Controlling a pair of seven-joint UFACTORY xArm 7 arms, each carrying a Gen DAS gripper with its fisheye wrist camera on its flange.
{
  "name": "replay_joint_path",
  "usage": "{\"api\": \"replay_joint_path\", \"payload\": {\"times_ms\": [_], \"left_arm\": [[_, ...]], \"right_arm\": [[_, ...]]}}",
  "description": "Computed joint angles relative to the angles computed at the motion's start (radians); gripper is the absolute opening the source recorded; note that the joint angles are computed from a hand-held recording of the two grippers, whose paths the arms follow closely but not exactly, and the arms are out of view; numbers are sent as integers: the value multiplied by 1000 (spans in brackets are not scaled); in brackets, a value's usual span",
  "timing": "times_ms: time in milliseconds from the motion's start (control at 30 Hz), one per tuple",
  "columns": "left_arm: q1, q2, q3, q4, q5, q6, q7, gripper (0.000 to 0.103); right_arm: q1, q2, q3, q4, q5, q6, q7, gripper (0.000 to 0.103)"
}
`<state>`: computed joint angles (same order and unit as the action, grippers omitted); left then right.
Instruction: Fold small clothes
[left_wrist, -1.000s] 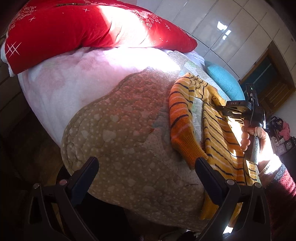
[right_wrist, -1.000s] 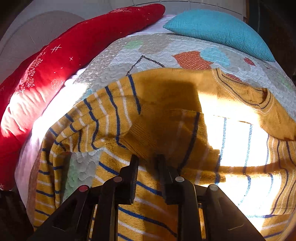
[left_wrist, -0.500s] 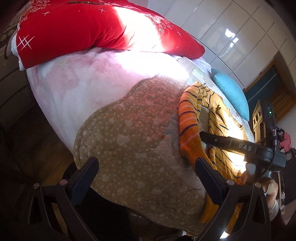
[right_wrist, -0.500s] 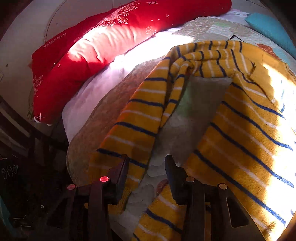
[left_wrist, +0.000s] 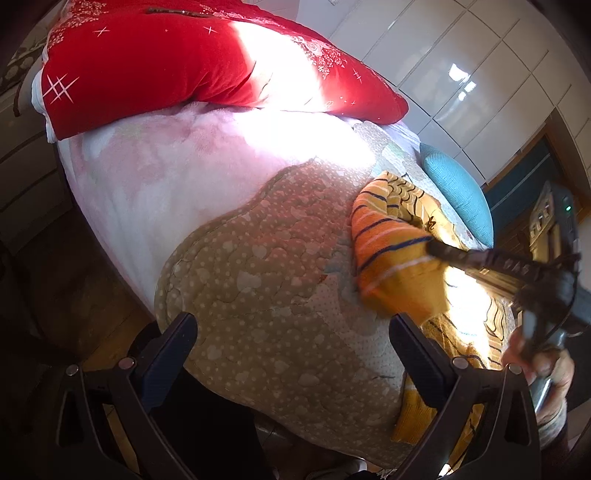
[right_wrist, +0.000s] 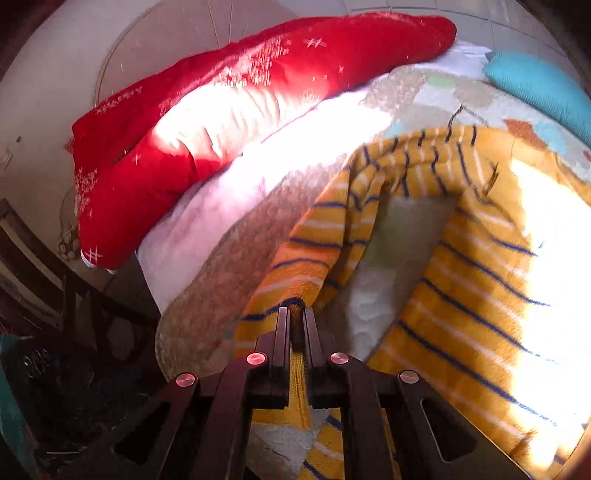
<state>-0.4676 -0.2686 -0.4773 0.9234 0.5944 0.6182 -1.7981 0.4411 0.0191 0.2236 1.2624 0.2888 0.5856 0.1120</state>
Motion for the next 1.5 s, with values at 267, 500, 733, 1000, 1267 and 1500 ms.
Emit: {"api": "replay_joint_path", "payload": {"times_ms": [267, 500, 733, 1000, 1267, 1500], "left_arm": [[-24, 84, 3, 102, 45, 21, 39, 103], [-109, 199, 47, 231, 76, 76, 102, 103], [-209, 327, 106, 391, 106, 183, 216, 103], [-289, 552, 203, 645, 83, 189, 411, 103], [-357, 690, 258, 762, -55, 205, 552, 103], [-416, 687, 307, 746, -58, 212, 626, 103]], "right_arm": [[-161, -218, -128, 28, -102, 109, 69, 7], [-413, -182, -164, -20, -463, 271, 289, 10], [-429, -374, -259, -329, -204, 85, 236, 43], [-423, -530, -273, -517, -145, 3, 176, 45], [-378, -723, -289, -735, -74, 2, 162, 53], [-300, -1029, -325, -966, 14, 61, 109, 54]]}}
